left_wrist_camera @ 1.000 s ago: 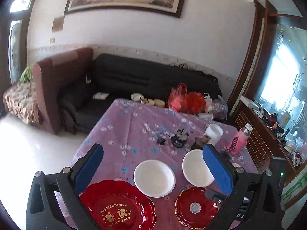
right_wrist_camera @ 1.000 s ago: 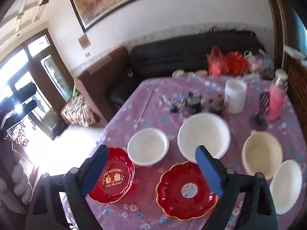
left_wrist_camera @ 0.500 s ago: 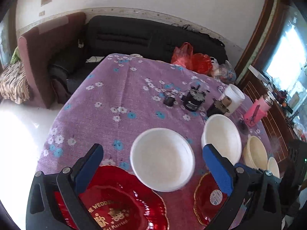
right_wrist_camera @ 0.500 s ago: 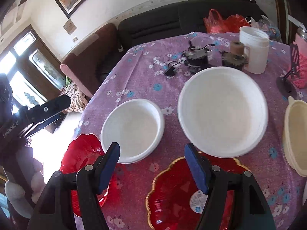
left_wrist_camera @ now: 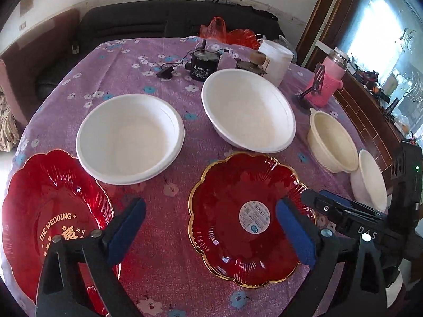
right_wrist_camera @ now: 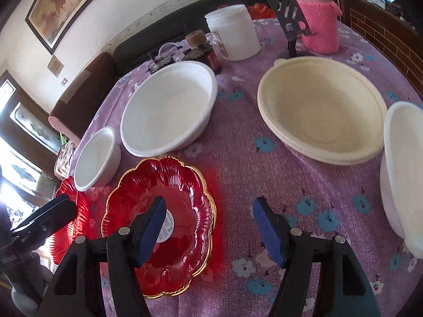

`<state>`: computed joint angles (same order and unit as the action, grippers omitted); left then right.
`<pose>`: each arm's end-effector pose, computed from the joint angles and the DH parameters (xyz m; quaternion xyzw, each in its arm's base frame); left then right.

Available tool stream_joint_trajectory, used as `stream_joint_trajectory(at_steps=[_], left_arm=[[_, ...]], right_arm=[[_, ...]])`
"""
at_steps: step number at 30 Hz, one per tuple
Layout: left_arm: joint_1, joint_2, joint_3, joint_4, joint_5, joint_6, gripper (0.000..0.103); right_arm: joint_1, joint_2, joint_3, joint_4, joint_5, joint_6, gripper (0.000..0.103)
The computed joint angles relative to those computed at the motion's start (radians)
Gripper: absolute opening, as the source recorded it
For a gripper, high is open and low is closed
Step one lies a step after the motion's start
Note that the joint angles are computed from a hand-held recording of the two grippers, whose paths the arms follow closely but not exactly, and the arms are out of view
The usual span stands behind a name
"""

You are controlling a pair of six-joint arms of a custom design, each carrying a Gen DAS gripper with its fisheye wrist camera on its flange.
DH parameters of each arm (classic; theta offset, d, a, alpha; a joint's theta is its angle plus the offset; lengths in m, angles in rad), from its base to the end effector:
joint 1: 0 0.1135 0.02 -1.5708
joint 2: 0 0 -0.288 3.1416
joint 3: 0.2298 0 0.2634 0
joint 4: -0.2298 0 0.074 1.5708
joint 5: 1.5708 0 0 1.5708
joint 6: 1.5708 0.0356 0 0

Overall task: Organize plates and bowls
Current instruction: 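Move the right tool toward the red gold-rimmed plate, then grasp the rim of the red gold-rimmed plate with the right tool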

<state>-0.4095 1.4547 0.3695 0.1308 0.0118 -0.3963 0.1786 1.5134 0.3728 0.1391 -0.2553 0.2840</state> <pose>0.2042 -0.0891 0.1113 0.0081 0.9528 -0.1241 0.2768 0.2183 0.0485 0.1016 0.0145 0.9525 0.1828 0.2431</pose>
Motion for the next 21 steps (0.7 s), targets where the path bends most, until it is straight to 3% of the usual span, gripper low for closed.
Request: stream_joint_trajectory(at_steps=[3,9,18,21], left_arm=[[0.0,0.055,0.003,0.018,0.022,-0.023,0.089],[-0.059,0.125,0.002,0.067,-0.028,-0.046,0.088],[-0.052,0.239,0.029,0.146,-0.062,-0.054,0.088],[-0.072,0.245,0.022,0.172,-0.099,-0.039,0.078]], right_arm=[[0.02,0.018,-0.03,0.06,0.005,0.003,0.069],[0.053,0.054,-0.086,0.207,0.025,0.036,0.069],[0.044,0.067,-0.115,0.274,0.003,0.003,0.069],[0.056,0.077,-0.117,0.293,0.0,-0.013,0.069]])
